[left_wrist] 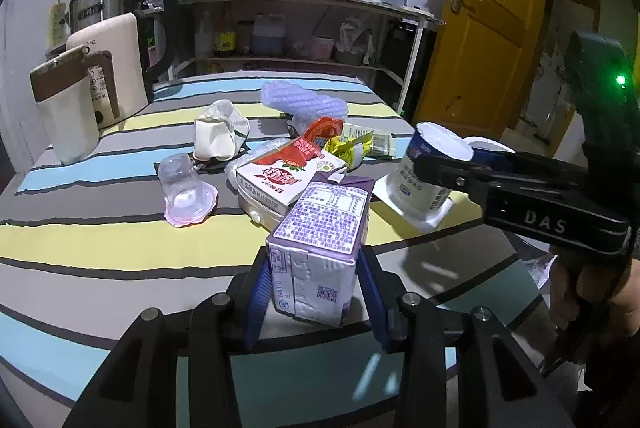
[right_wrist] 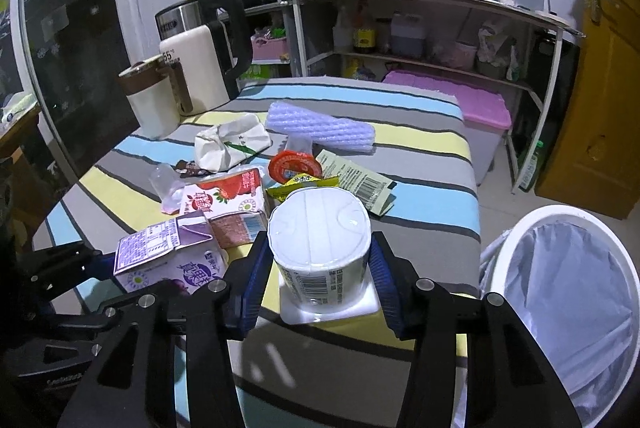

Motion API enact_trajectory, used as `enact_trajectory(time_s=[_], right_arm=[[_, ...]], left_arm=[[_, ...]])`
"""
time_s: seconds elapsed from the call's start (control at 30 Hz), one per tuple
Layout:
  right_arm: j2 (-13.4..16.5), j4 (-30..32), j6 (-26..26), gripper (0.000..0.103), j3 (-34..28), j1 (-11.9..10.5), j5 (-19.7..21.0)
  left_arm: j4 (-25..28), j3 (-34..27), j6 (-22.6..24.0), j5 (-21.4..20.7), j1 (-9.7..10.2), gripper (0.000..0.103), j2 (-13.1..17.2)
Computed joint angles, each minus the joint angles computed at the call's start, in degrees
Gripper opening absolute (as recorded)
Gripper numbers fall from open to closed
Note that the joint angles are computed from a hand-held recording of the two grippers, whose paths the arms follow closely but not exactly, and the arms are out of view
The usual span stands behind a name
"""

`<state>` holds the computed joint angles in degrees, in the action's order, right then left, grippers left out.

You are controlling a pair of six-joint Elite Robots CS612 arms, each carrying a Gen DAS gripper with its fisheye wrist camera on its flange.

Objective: Collect trash
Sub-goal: 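Grasp the white paper cup with the right tool while the left tool grasps the purple carton, then carry both items over the bin and open both tools to drop them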

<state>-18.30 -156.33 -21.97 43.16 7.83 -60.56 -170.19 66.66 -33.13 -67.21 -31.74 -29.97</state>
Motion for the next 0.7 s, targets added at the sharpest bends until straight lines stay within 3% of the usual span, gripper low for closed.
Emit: enact_trajectory(time_s=[0.4,0.7], right_arm=[[-3.3,-7.11,3.88,0.05,6.43,-1.69,0.58],[-4.69,-11.72,8.24,0.05,9.5,-3.61,-1.92]], left_arm=[[-0.54,-1.18,1.52,0.86,-0.89,0.042,-0.25],[0.33,-8.33,6.38,-1.67,-1.31,0.042,2.75]])
